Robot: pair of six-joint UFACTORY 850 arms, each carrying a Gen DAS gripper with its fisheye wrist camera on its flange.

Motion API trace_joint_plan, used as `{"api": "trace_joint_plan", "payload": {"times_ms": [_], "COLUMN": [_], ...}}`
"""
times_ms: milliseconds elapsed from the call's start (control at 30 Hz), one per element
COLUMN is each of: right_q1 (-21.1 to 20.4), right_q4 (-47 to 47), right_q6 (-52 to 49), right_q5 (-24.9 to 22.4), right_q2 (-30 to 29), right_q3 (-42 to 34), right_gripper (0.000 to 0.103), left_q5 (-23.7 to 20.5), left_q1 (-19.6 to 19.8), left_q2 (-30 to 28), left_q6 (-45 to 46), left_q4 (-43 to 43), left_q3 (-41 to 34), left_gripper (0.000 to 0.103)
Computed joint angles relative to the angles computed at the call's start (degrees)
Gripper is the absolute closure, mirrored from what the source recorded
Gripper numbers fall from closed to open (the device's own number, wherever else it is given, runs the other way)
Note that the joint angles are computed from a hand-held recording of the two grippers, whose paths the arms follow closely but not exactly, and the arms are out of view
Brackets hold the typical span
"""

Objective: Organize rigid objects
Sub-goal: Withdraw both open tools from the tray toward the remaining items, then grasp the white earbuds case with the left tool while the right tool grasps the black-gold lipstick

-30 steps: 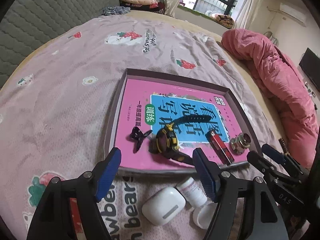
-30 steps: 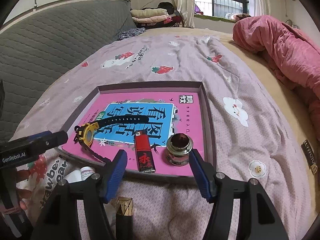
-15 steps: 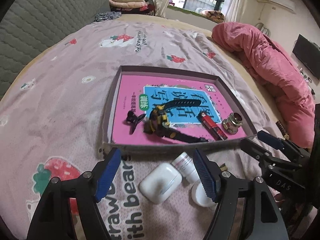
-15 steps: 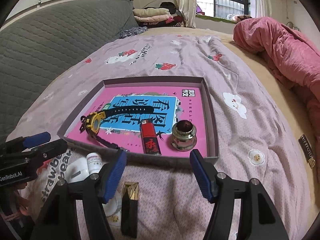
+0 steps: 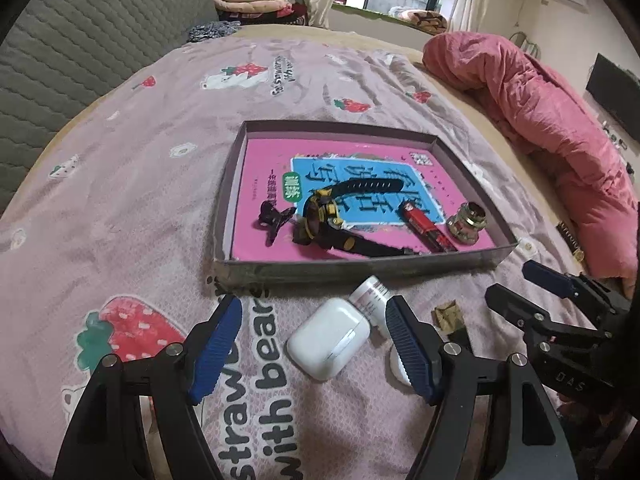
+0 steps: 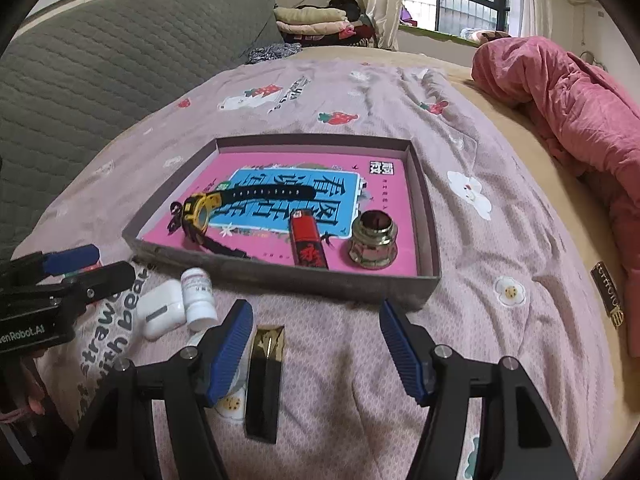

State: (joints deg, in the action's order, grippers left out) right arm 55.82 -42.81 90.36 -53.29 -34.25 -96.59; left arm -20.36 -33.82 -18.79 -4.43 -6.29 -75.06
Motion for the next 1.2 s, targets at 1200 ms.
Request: {"api": "trace_joint_plan", "payload": {"times_ms": [1200], "right_q1": [2.9], "right_q4": [7.8], "right_q6": [-5.9], "right_q5": [0.8], "right_q2": [-1.8], "right_q3": [-0.3], "right_gripper": [0.038], "left_q5": [-5.0], "left_q1": [-0.8], "left_q2": [-0.2], "left_q6": [2.0], "left_q4": [1.8], "left_q3": [2.3], "left_gripper": [0.027]}}
